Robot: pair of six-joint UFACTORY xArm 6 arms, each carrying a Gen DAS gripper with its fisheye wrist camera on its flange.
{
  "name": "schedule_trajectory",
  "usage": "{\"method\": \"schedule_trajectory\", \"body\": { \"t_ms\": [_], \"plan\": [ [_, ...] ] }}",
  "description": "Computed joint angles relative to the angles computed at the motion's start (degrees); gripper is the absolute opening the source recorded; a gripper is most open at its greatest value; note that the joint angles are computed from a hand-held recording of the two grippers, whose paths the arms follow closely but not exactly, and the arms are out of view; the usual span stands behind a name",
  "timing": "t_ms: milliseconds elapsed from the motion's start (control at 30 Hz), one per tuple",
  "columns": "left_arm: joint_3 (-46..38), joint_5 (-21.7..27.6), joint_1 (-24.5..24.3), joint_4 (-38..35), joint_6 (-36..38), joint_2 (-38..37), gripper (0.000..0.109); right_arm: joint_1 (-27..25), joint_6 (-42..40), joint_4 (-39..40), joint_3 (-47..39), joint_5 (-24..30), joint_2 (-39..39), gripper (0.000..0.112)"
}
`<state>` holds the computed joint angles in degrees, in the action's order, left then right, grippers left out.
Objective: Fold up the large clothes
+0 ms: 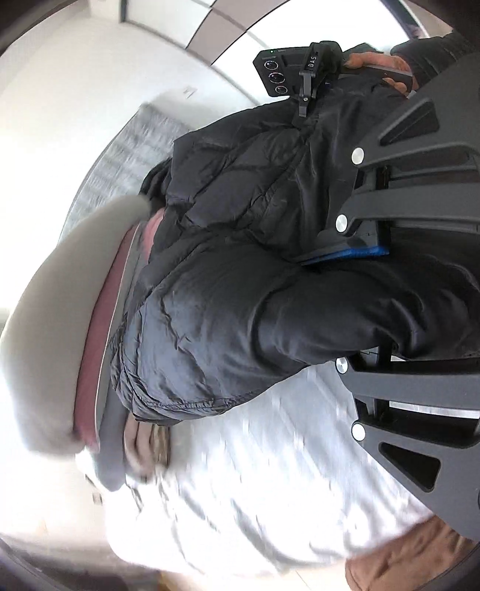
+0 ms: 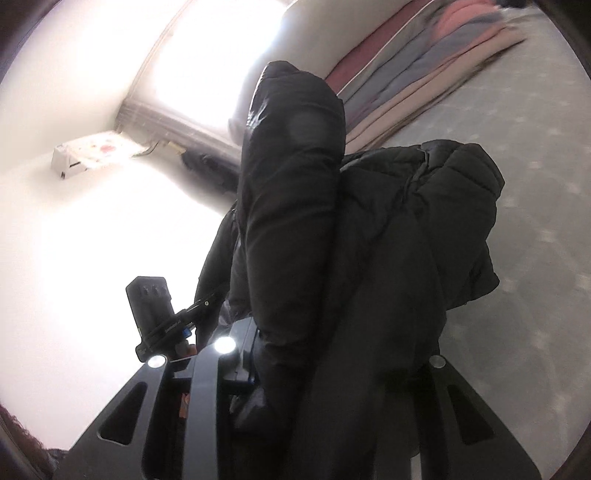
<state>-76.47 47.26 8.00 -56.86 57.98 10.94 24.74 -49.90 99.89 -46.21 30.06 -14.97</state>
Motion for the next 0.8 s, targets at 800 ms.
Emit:
{"method": "schedule_trajectory", "body": {
  "t_ms": [800],
  "plan": [
    [-15.26,7.62,14.74,6.12,-10.06,19.47,0.049,4.81,16.77,-12.54,-28.42,3.83,36.13,0.068]
  ]
}}
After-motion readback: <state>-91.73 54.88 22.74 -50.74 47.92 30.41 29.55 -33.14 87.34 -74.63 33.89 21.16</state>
